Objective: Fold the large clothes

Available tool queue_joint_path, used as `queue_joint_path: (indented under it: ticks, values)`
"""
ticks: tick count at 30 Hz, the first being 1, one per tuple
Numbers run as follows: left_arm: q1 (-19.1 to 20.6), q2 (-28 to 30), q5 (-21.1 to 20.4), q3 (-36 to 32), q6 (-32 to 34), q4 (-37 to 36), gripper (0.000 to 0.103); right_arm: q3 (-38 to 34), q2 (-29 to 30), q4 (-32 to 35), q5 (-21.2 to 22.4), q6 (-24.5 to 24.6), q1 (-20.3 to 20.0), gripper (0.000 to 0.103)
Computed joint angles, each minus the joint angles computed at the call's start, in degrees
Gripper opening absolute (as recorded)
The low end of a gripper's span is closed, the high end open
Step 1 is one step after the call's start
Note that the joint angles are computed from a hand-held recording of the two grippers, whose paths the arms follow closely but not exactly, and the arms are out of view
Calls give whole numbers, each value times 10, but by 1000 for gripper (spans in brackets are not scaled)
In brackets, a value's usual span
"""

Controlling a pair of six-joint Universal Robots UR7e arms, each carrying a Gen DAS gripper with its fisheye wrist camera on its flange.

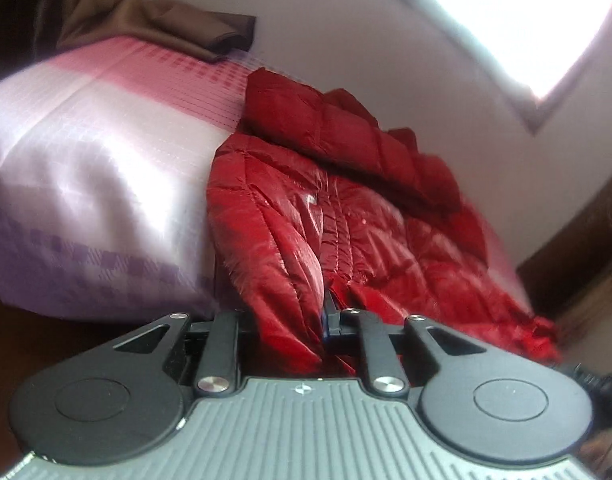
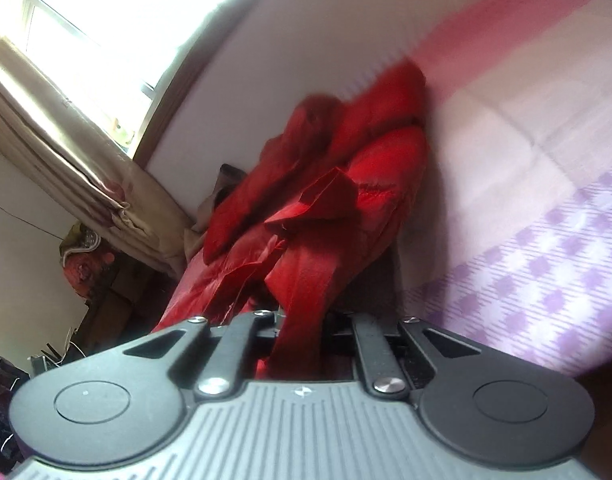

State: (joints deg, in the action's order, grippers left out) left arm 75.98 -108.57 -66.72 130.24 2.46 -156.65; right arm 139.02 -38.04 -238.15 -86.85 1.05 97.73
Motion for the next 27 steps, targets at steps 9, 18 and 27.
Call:
queue_joint_path:
  ticks: [9, 18, 27]
  values:
    - [21, 43, 30, 19, 60, -51, 72, 26, 21, -1, -25, -7, -27, 16]
    - [39, 66, 8, 16, 60, -74, 20, -3, 40, 26, -26, -8, -20, 19]
    - [-20, -32, -23, 30, 11, -87, 14, 62, 12, -55, 97, 13, -20, 11]
